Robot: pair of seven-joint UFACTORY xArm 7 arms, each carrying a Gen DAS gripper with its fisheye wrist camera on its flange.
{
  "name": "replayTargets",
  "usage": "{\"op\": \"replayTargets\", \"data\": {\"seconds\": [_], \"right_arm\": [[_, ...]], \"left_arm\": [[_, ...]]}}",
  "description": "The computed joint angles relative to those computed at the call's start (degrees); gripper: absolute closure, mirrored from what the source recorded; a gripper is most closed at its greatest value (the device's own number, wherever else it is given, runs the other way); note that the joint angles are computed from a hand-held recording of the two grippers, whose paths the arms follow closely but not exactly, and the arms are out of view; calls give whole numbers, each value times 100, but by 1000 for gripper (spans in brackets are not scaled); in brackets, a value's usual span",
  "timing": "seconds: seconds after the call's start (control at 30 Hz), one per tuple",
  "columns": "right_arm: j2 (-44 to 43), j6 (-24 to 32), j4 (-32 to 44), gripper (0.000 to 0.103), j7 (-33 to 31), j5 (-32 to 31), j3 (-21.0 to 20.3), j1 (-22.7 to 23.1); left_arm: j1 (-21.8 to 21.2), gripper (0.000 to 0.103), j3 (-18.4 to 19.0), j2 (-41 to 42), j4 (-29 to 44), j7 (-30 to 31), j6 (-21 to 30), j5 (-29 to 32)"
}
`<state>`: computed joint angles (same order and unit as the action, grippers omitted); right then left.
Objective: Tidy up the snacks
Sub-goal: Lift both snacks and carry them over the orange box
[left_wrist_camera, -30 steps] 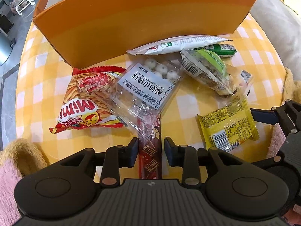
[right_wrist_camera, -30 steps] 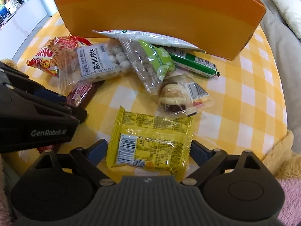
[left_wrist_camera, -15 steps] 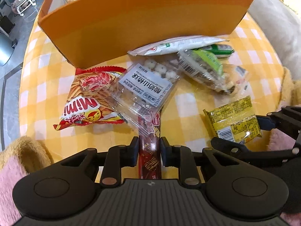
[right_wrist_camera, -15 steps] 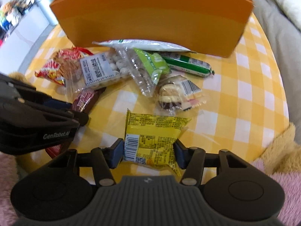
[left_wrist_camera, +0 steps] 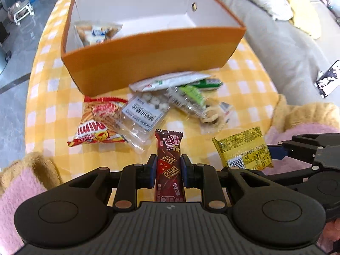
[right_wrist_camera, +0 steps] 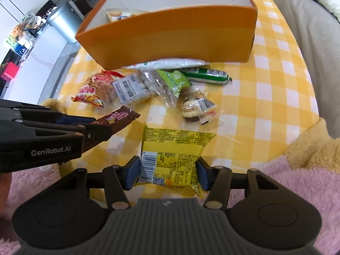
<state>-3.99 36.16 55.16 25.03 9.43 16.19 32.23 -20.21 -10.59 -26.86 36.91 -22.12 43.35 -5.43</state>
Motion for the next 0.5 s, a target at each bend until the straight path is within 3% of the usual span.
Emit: {"op": "replayTargets", "data": {"seconds": [0.17,0.5], "right_arm": [[-369,-99,-160,49,-20,-60,-26,-42],[-659,-421,-10,49,268,-823,-23,-332]], "left_arm": [[11,78,-46,-375,-12,-80,-111,79],[330,78,-169,-461,412,-150,-409,655]]}}
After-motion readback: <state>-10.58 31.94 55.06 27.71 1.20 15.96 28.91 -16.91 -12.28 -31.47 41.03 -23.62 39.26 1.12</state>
